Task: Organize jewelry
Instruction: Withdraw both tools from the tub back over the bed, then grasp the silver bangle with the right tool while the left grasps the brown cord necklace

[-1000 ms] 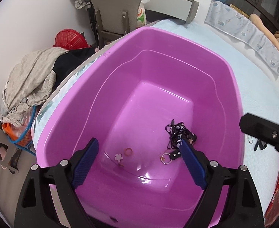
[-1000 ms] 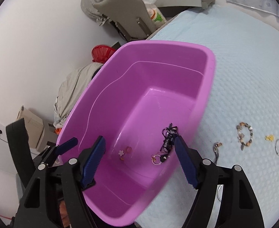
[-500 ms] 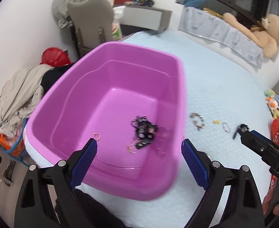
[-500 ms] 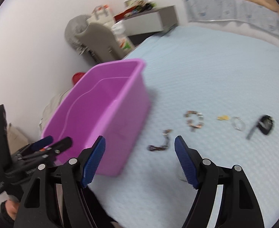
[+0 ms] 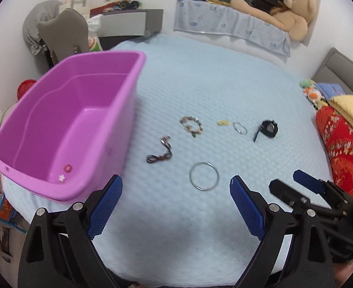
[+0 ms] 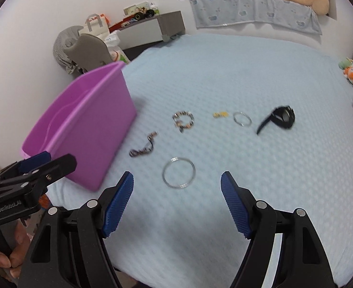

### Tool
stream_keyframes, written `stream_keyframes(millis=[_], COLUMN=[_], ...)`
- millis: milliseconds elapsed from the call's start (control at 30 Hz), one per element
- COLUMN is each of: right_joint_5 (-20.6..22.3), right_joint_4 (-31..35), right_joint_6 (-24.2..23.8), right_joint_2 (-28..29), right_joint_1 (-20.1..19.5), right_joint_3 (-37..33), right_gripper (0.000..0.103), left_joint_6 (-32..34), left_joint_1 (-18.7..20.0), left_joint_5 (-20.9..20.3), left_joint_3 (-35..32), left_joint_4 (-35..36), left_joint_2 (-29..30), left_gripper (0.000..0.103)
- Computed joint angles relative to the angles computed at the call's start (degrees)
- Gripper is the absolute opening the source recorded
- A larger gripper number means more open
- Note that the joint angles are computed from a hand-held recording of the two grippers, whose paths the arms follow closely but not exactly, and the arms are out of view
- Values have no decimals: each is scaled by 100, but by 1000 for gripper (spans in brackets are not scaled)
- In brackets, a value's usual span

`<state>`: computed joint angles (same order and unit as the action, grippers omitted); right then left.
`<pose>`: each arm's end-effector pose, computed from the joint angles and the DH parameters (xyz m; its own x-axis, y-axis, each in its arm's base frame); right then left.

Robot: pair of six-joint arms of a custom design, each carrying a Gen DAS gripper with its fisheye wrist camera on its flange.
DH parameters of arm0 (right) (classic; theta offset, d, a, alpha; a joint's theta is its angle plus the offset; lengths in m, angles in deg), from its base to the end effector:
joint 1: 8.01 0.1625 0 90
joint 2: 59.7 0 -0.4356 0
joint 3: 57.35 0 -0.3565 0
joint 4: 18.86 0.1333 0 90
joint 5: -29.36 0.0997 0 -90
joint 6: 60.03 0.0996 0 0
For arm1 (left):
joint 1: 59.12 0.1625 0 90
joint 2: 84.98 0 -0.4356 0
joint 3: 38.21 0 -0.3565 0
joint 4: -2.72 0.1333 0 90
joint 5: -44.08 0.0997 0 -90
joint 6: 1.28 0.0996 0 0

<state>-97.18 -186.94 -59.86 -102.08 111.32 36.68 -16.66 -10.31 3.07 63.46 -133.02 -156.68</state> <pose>0.3917 -0.5460 0.1493 -0.8316 -0.1602 0.5318 -0.4362 0.7812 -0.4467 -0.2115 -0.5582 0.3622 -0.7744 0.0758 -0.6281 0.4443 0.7720 -0.4546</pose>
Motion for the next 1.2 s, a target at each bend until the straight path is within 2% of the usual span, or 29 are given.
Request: stream_keyframes(millis=[267, 533, 667, 767, 1000, 1200], right_joint_5=[0, -46, -84, -175, -224, -248], right_joint_4=[-690, -967, -962, -992, -846, -756], right_joint_6=[-125, -263, -346, -460, -684, -857], right_joint_2=[132, 517, 764, 985, 1392, 1692], right_joint_1=[-191, -413, -492, -541, -647, -694], right_joint_3=[400, 380, 229, 61, -399, -803], right_gripper=[72, 72, 72, 72, 72, 72], left_joint_6=[293, 366, 616, 909, 1252, 1176], left_joint_1=[323, 865, 1040, 1088, 1324, 1573], left_joint_5=[103, 74, -76, 47, -57, -143], left_joint_3=[191, -77, -199, -278, -673, -1005], left_joint_4=[-667, -918, -1084, -1217, -1172, -923], left_joint_2=[473, 918, 1091, 1279, 1608, 1776], left_gripper=[89, 89, 89, 89, 85, 81])
